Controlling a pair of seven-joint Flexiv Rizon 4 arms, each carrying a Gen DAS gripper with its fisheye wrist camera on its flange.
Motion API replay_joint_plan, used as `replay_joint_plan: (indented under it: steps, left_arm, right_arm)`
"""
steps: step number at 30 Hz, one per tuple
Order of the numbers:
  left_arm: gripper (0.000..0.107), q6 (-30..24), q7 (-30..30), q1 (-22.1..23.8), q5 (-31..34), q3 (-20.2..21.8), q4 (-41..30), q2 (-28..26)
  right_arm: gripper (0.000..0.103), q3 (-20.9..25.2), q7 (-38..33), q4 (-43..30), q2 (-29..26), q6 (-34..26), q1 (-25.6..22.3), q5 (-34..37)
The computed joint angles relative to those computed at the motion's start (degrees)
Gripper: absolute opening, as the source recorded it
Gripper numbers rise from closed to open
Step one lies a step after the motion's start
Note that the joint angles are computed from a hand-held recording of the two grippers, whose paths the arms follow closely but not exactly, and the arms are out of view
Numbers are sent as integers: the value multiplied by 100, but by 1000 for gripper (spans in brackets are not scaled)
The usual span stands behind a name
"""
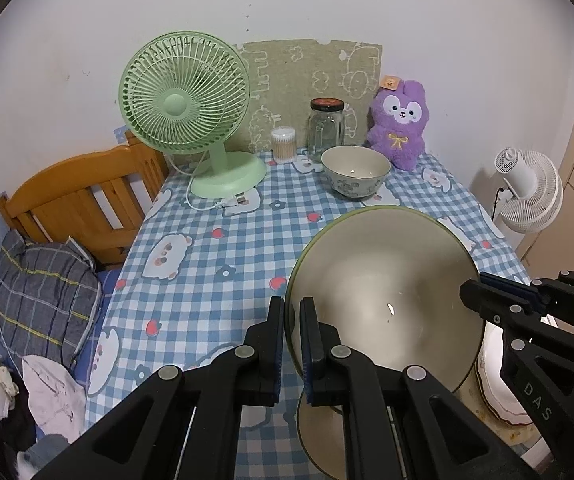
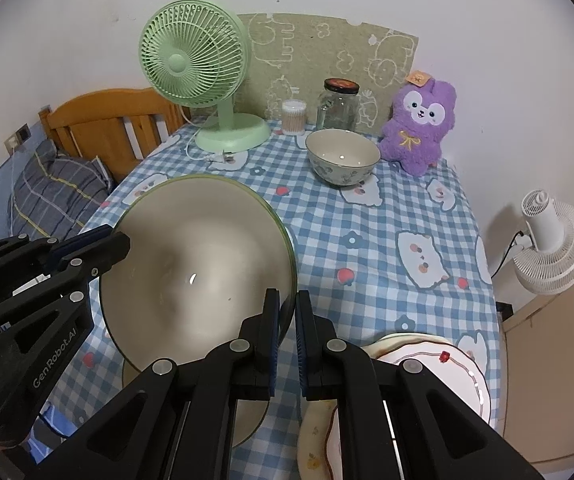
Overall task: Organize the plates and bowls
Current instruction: 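Lift the second bowl with both tools and carry it toward the plate stack, then lower the second bowl onto the stack and open both tools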
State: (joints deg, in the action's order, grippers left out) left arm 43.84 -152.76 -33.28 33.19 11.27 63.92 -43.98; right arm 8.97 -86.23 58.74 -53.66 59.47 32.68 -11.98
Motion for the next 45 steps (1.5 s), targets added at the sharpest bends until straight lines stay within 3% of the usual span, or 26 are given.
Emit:
replay_joint_plan:
  steps: [22, 45]
  left_arm:
    - [4, 21, -309, -203, 106, -78, 413, 167]
    - [4, 409, -200, -148, -102, -153, 763, 81]
  right_arm:
    - [10, 44, 185, 1212, 555, 479, -92, -113]
    - [10, 147, 385, 1406, 468, 334, -156, -102]
